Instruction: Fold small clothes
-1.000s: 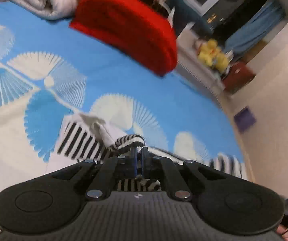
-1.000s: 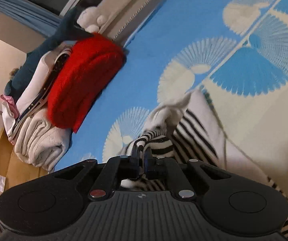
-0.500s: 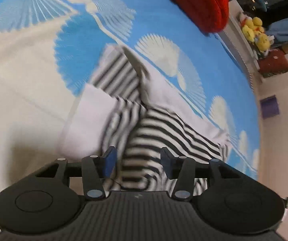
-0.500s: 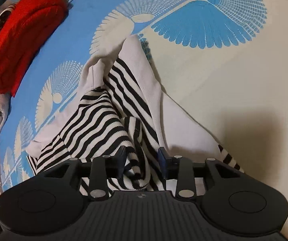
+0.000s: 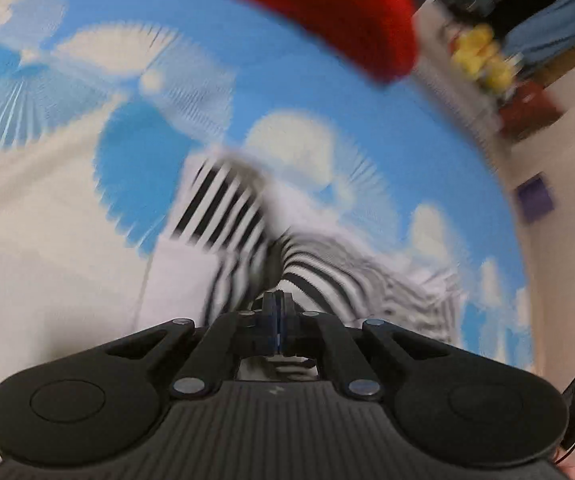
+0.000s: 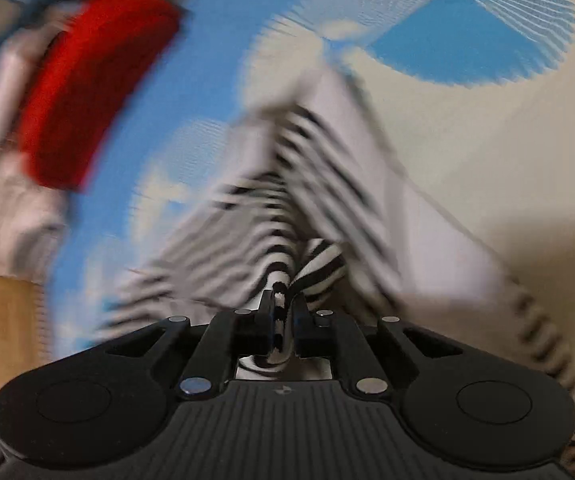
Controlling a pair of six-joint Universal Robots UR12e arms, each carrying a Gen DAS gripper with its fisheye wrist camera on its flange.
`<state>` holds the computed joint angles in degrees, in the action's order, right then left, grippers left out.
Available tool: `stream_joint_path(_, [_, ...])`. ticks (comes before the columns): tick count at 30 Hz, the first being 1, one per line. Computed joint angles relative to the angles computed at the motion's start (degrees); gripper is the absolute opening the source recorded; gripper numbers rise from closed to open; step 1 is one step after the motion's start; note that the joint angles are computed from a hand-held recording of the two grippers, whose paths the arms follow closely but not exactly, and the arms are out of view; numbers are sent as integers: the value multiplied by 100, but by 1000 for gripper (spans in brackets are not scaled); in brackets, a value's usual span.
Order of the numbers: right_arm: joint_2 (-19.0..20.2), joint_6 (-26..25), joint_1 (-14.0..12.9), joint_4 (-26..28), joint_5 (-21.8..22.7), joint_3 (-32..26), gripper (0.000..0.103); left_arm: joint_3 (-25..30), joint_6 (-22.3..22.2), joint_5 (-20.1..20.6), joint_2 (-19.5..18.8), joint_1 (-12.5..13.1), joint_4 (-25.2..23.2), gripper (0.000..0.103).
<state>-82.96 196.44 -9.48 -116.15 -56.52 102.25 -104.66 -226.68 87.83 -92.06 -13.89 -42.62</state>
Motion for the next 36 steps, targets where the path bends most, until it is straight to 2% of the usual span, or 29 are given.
stream_joint_path(2, [52,18,71,306,-464,-67,10,194,198,-180,-137,-22,-926,1])
stream_joint_path(3, [78,28,97,441,-627,-104,13,248,236,-226,-186,-30,-1161,2])
stream_joint_path(4, [75,79,109,443,-722,-102,24,262,228,-221,-197,-40,-1235,5])
stream_joint_path(5, [69,91,126,430,-810,-116,31,258,227,-131,-189,-72,-1143,5])
stream_joint_path(6, [47,82,158,311,-935,-120,32,224,295,7,-160,-102,-884,8])
stream_joint_path(7, [12,53,198,99,-1075,-106,32,205,377,150,-133,-138,-640,17])
stream_joint_path(9, [-88,-92,296,-606,-1367,-14,40,143,557,388,-90,-219,-103,24])
stream_joint_path(10, [-120,-205,314,-943,-1386,46,44,154,645,390,-104,-242,92,24])
stream_joint_path(12, [-178,-462,284,-1410,-1102,163,44,139,725,162,-137,-241,219,24])
stream_joint_path(13, [-169,-541,255,-1435,-828,182,44,151,698,39,-168,-229,141,24])
stream_joint_path(15, [-104,-705,198,-1014,-234,131,45,215,613,-189,-237,-201,-386,24])
stream_joint_path(16, [-51,-846,186,-591,-5,67,45,299,602,-230,-291,-186,-777,23])
stream_joint_path(17, [32,-1000,220,-15,-15,-45,45,340,583,-259,-350,-172,-1086,23])
stream_joint_path(18, [99,-1113,282,413,-266,-144,45,333,525,-348,-380,-149,-1256,22])
stream_joint_path(19, [142,-1155,357,602,-532,-183,45,321,461,-418,-386,-127,-1278,22])
stream_joint_path(21, [175,-1163,403,602,-695,-170,44,351,518,-379,-372,-134,-1233,22])
stream_joint_path(24, [146,-1116,402,384,-613,-176,45,309,656,-262,-311,-150,-773,23])
stream_joint_path(25, [131,-1207,410,295,-602,-165,46,297,656,-264,-310,-164,-761,23])
stream_joint_path(28, [210,-1224,437,531,-822,-256,45,436,815,-319,-419,-185,-1670,25])
stream_joint_path(29, [238,-1156,428,615,-837,-288,45,417,781,-366,-401,-174,-1719,25])
stream_joint_path(32, [135,-1078,414,414,-834,-288,45,384,836,-166,-215,-226,-1312,25])
stream_joint_path(36, [-177,-1079,357,-536,-837,-159,45,218,995,228,153,-375,-280,25])
